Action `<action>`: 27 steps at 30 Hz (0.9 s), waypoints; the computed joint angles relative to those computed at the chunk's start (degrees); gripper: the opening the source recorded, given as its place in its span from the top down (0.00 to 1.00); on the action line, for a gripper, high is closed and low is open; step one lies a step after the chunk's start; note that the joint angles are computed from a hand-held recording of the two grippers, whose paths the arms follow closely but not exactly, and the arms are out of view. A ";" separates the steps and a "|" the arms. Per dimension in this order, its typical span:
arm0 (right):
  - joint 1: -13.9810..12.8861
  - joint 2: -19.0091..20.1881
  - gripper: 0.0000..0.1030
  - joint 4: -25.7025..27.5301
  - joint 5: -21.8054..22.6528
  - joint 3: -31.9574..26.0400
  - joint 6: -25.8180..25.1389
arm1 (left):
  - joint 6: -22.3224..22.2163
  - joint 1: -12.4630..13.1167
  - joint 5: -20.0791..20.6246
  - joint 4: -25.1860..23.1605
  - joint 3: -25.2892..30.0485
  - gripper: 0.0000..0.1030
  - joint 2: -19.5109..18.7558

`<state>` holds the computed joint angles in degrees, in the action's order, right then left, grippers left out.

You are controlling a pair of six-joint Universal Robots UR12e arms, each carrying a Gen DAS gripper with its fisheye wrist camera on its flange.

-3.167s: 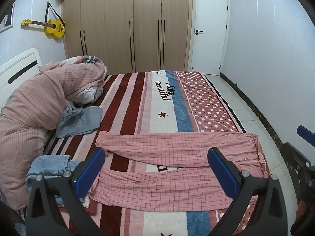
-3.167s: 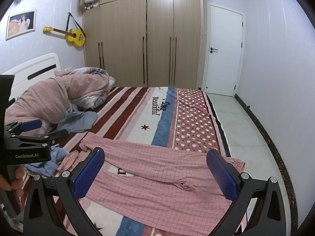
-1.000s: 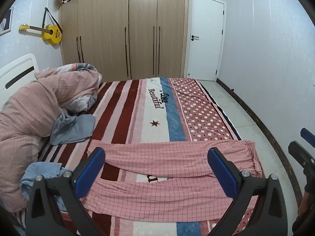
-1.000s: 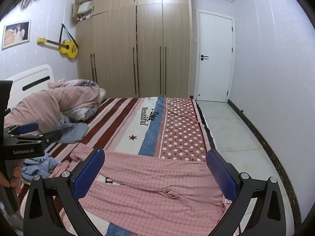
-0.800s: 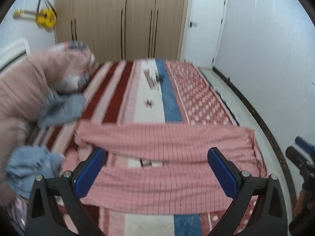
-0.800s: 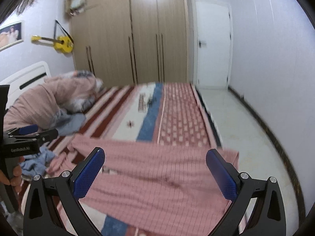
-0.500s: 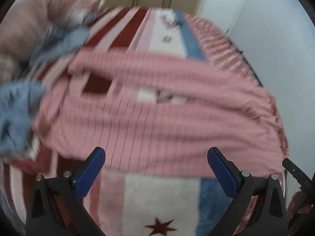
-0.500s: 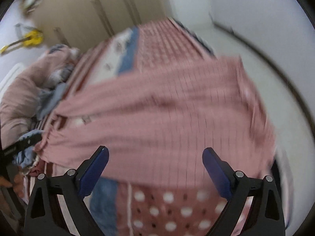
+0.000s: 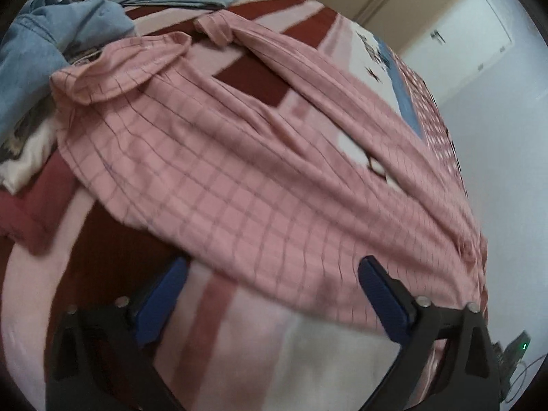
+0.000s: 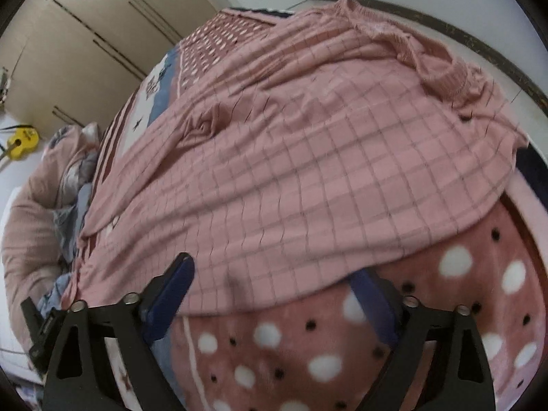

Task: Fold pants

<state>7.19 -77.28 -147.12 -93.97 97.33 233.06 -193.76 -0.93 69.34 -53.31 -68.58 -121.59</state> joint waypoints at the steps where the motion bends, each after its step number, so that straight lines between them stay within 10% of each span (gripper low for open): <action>1: 0.00 0.04 0.30 0.73 -1.31 -0.25 0.70 | -0.88 0.03 0.42 0.21 0.73 0.15 -0.58; 8: -0.49 0.26 0.88 5.67 -4.88 -2.28 5.30 | -3.32 -0.05 4.95 0.08 3.95 0.73 -2.30; 11: -0.80 0.03 0.93 5.03 -4.67 -2.24 6.35 | -2.11 0.03 5.32 -1.09 5.37 0.93 -2.83; 27: -1.25 2.54 0.97 9.63 -8.45 -11.60 3.22 | -1.29 -0.03 4.11 -5.54 17.63 0.97 -6.14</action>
